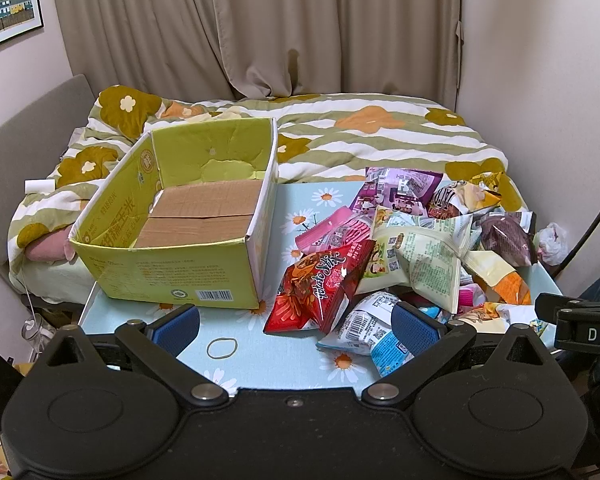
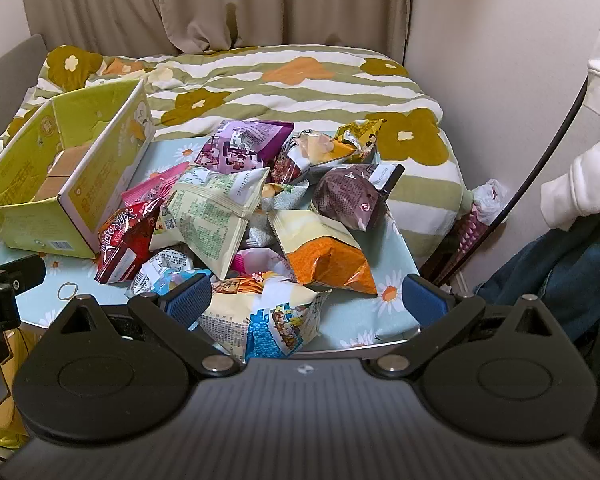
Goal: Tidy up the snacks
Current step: 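Move both tools toward the pile of snack bags, then grasp white-blue snack bag with left tool while right tool grasps cream-blue bag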
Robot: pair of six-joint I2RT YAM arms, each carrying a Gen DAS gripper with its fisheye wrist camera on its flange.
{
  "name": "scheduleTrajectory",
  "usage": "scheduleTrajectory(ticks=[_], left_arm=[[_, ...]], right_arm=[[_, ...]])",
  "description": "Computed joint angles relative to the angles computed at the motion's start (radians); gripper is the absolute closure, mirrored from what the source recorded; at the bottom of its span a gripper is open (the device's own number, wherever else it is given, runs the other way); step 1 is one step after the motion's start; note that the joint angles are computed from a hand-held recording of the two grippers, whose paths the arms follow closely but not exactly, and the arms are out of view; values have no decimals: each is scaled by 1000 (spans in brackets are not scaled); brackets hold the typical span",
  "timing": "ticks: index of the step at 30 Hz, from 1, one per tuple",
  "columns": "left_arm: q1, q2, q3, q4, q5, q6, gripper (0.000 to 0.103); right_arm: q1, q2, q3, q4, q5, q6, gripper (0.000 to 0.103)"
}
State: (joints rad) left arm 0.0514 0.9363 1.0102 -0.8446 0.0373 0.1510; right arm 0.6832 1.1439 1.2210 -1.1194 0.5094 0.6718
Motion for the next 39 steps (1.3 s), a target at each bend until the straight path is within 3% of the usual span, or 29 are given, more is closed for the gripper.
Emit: scheduleTrajectory(ticks=[9,15,18,25,39], left_arm=[[3,21,12,2,11,-7,0],[47,66,37,-5,66,25,0],[84,120,42,-11,141,28,0],[88,252,24,17,221,30,0],[-36,496,65,78,142,-214,1]], right_arm=[[11,8,-11,14,3,10,0],[7,18,8,-8,-1,26,0],[3,20,12,-20,-13,45,0],[1,10,-97,47,-74,66,0],[-113,5,-296,338,-260,-189,0]])
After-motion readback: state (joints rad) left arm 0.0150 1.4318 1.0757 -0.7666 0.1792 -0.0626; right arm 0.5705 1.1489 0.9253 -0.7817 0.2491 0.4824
